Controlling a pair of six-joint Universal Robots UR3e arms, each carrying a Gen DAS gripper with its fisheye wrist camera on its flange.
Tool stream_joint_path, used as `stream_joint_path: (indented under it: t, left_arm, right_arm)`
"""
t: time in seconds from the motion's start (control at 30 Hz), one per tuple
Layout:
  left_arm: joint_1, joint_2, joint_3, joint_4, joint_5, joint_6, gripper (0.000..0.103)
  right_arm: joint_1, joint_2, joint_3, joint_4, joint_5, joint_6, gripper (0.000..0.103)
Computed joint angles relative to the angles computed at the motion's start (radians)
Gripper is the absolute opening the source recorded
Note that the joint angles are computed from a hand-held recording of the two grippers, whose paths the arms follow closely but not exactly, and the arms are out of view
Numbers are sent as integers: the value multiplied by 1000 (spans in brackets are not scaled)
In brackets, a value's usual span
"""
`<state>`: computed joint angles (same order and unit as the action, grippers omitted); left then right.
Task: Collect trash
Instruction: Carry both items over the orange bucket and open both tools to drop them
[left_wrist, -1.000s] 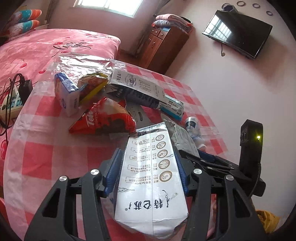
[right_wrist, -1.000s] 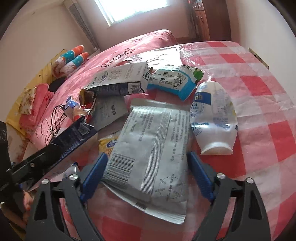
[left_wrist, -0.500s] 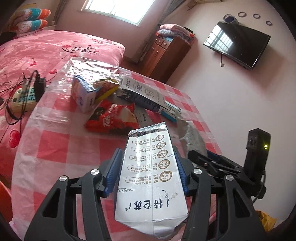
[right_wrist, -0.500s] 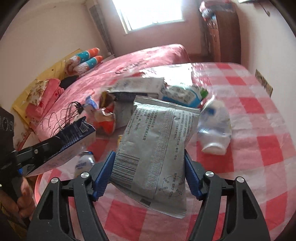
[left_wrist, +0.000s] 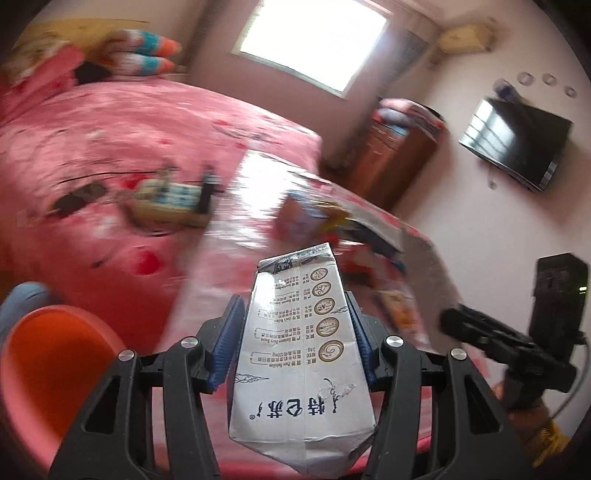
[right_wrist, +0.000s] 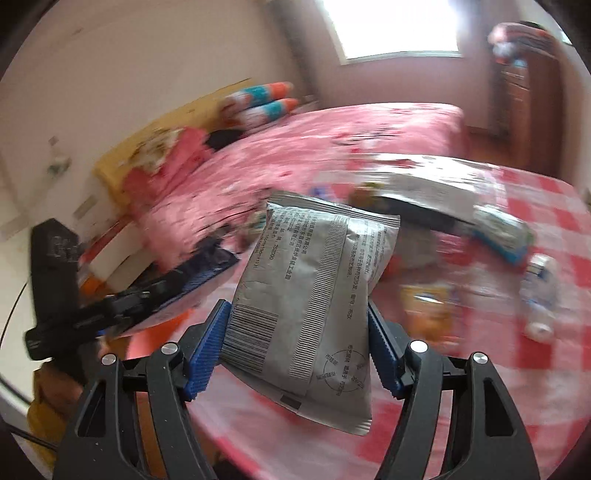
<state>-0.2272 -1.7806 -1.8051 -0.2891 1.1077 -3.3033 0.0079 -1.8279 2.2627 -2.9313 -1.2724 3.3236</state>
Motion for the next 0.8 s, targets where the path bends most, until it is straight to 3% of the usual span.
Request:
stream_joint_path:
  t: [0.23,0.47,0.57,0.6,0.63,0.7,0.8]
  left_arm:
    - [273,243,-335,0,39,60,55]
    - [497,328,-549,23,31,120,55]
    - [535,287,-581,66,63,120,58]
    - [544,270,-585,73,76,117,65]
    - [541,252,-582,82,91,106,69]
    - [540,227,-593,132,127,89,82]
    - [568,225,-633,206,128,101,83]
  right_arm:
    - [247,402,-397,-3,7,-13,71]
    - [397,782,-882,167,71,-30,72]
    - [448,925,-1090,263,55,-44,79]
    - [463,973,-1156,289,36,-39,89]
    - [468,1001,-1192,300,20,-31,95]
    - [478,1000,-1166,277,3,4,95]
    - [451,951,-1066,215,25,59,95]
